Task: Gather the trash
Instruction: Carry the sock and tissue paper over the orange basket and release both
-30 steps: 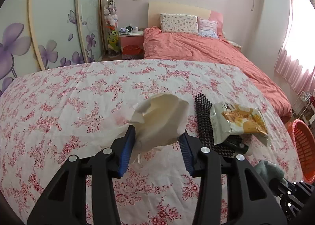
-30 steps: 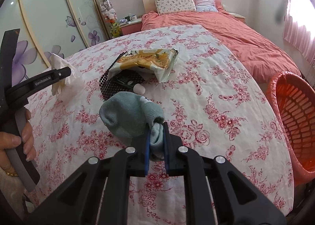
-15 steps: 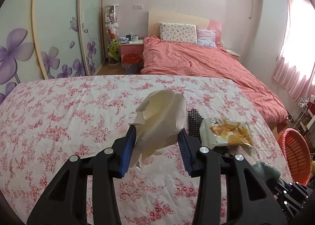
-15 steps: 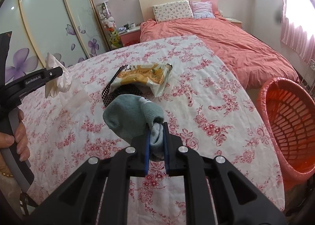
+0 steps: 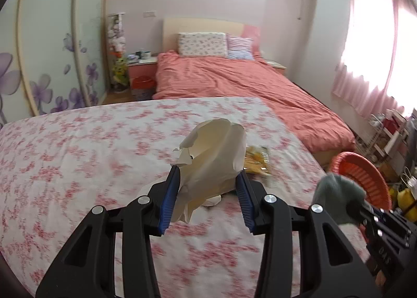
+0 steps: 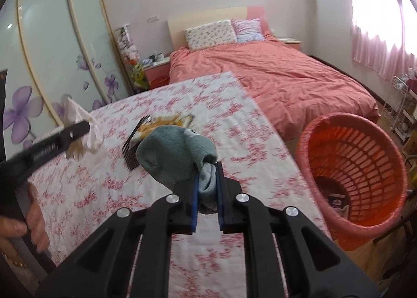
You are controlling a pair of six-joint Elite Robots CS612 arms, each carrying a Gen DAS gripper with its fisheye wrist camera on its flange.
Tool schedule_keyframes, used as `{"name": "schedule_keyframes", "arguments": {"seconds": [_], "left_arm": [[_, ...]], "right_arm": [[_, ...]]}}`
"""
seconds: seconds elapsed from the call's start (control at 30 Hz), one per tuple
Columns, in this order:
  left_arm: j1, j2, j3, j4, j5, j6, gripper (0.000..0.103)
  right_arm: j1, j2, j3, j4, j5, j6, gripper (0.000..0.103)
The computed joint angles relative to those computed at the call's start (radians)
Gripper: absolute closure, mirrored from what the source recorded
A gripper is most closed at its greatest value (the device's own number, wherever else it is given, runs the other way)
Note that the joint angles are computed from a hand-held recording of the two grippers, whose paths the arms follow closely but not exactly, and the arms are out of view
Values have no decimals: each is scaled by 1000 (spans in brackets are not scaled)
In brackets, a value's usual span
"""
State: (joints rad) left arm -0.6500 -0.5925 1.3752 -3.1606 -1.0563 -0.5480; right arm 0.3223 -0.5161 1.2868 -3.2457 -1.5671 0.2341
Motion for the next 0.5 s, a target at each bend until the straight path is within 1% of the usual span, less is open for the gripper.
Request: {"name": "schedule_keyframes", "arguments": {"seconds": [0.23, 0.5], "left_arm": [[-22, 15, -30, -35, -68, 52, 60], [-45, 42, -79, -49, -134, 103, 60]], "right_arm": [[-23, -26, 59, -78, -69, 49, 91], [-42, -44, 113, -140, -188, 96, 91]]}}
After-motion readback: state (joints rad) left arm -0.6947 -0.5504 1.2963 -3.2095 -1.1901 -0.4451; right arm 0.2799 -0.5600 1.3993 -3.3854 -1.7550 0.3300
